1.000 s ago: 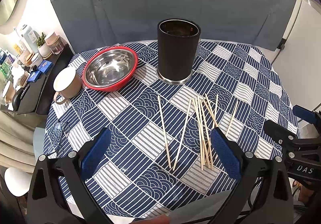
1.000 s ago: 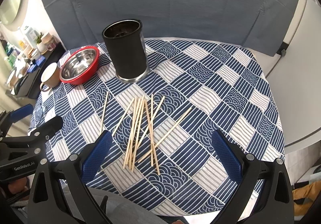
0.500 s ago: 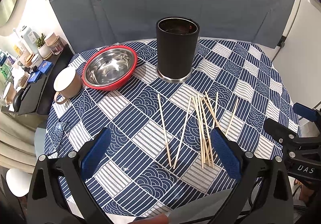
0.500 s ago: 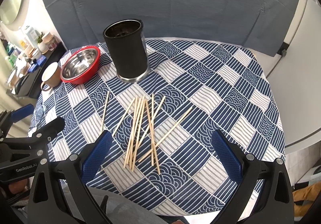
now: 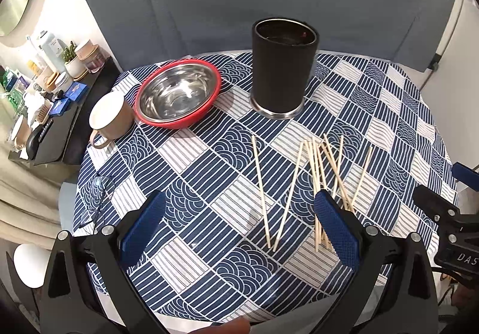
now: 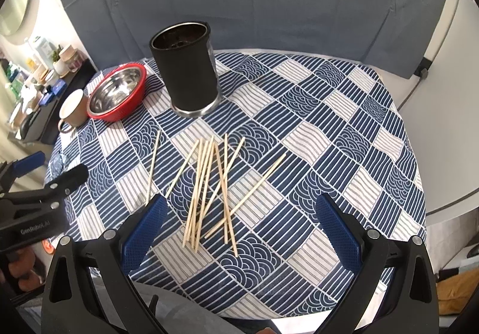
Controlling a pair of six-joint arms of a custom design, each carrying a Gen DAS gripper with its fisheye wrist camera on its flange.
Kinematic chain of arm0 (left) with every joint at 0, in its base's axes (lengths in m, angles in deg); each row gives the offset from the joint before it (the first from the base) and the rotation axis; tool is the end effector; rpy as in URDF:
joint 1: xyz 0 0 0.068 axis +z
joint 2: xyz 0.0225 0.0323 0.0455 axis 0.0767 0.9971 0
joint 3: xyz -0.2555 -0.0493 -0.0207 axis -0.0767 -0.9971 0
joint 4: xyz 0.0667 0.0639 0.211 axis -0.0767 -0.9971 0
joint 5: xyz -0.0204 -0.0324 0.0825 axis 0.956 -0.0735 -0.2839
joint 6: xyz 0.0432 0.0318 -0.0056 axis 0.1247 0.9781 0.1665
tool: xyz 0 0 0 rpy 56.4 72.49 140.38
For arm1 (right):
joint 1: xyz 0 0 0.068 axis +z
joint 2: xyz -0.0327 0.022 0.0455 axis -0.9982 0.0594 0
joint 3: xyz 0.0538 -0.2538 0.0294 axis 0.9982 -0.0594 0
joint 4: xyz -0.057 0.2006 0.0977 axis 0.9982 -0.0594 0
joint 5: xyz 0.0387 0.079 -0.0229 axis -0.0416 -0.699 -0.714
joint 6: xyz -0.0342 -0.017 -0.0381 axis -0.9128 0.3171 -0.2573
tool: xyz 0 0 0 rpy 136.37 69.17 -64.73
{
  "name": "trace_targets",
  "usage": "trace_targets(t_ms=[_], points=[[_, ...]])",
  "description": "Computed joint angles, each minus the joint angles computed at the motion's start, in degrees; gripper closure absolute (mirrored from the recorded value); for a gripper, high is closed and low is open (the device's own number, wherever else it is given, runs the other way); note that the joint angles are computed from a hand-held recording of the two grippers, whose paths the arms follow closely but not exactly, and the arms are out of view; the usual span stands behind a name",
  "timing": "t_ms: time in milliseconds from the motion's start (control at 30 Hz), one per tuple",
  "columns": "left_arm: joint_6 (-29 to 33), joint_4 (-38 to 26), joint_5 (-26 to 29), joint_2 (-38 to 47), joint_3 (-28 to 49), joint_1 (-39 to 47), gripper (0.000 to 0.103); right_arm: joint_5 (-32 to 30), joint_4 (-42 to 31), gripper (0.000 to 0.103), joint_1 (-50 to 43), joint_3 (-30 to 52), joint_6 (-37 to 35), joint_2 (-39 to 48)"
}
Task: Organize utensils
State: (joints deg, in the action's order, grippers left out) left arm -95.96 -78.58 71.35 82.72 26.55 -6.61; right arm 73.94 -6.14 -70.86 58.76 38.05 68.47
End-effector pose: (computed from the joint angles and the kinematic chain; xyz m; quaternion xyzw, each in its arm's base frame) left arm 0.2265 -0.0385 0.3304 0.0069 0.9661 0.0313 0.2562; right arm 0.2130 0.0565 0.3250 -0.0327 0.9650 0.0126 0.2599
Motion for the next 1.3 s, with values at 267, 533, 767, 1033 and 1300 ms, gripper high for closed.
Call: trace_targets(t_ms=[267, 533, 767, 1033, 1300], points=[[1.11, -0.76, 0.44, 4.25, 0.26, 2.06, 0.006, -2.29, 0.06, 0.008, -3.12, -0.37, -0.79, 2.62], [0.12, -0.18, 0.0, 8.5, 0.24, 3.71, 0.006, -3.98, 1.6, 0.008, -7.57, -1.57, -2.03, 6.16], [0.13, 3.09, -1.12, 13.17, -0.3, 4.27, 0.006, -4.85, 4.7, 0.008, -11.61, -2.1, -4.04, 10.88], [0.37, 8.13, -2.88, 18.93, -2.13, 2.89, 0.006, -6.47, 8.67, 0.008, -13.76, -3.59, -5.35, 17.2], [-2.15, 13.54, -3.33, 25.27, -4.22, 2.75, 0.006, -4.26, 15.19, 0.008, -13.73, -6.92, -3.49, 23.44]])
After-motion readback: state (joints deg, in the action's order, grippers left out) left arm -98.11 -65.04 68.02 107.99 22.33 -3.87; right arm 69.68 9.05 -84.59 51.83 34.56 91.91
